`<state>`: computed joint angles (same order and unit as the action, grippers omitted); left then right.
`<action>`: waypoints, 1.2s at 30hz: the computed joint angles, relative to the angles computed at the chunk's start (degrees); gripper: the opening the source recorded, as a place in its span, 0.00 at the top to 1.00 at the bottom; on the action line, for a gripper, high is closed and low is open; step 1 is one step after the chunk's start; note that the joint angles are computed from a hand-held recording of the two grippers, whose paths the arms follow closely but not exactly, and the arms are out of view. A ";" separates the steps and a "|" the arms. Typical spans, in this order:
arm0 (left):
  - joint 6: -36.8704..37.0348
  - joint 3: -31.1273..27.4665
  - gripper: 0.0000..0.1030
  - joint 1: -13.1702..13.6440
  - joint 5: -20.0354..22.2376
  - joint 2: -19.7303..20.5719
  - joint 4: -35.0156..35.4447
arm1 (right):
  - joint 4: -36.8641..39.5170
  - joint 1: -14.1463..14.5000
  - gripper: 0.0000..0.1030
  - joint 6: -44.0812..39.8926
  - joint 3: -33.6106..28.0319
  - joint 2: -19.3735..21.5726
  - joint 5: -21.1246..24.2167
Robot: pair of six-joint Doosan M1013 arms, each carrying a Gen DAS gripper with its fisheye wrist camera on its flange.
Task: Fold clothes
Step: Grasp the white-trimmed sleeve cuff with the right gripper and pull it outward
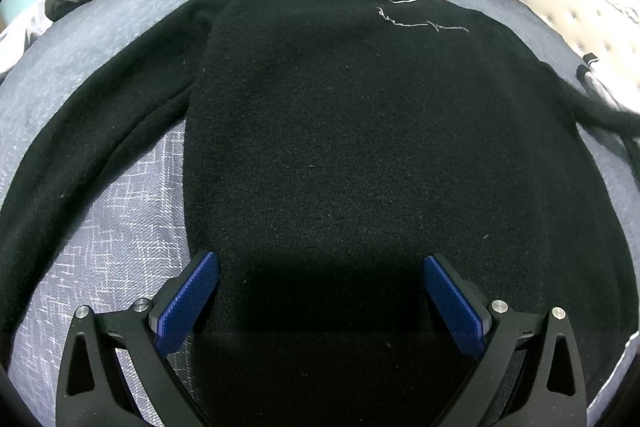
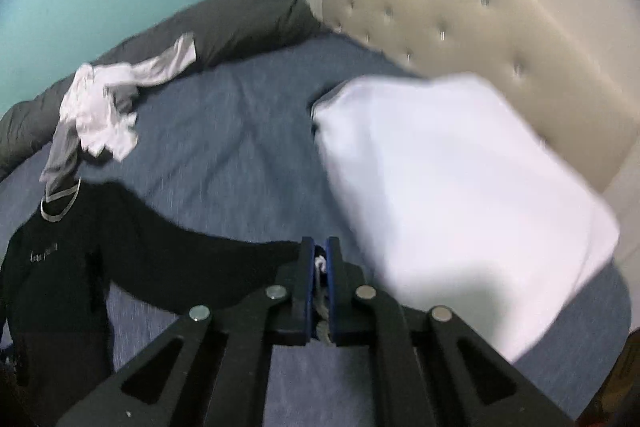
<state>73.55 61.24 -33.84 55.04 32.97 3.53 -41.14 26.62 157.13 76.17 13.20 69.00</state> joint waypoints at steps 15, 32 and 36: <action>0.04 -0.30 0.00 -0.29 0.96 0.25 2.03 | -2.40 -6.13 0.96 -10.42 -9.96 4.70 2.24; 0.54 0.71 0.00 0.02 0.61 -0.41 2.03 | 8.17 -7.75 0.95 -8.08 2.16 -0.16 0.12; 0.61 1.00 0.00 0.07 0.43 -0.60 2.10 | 10.81 -8.02 0.93 -8.58 3.05 -1.11 -0.18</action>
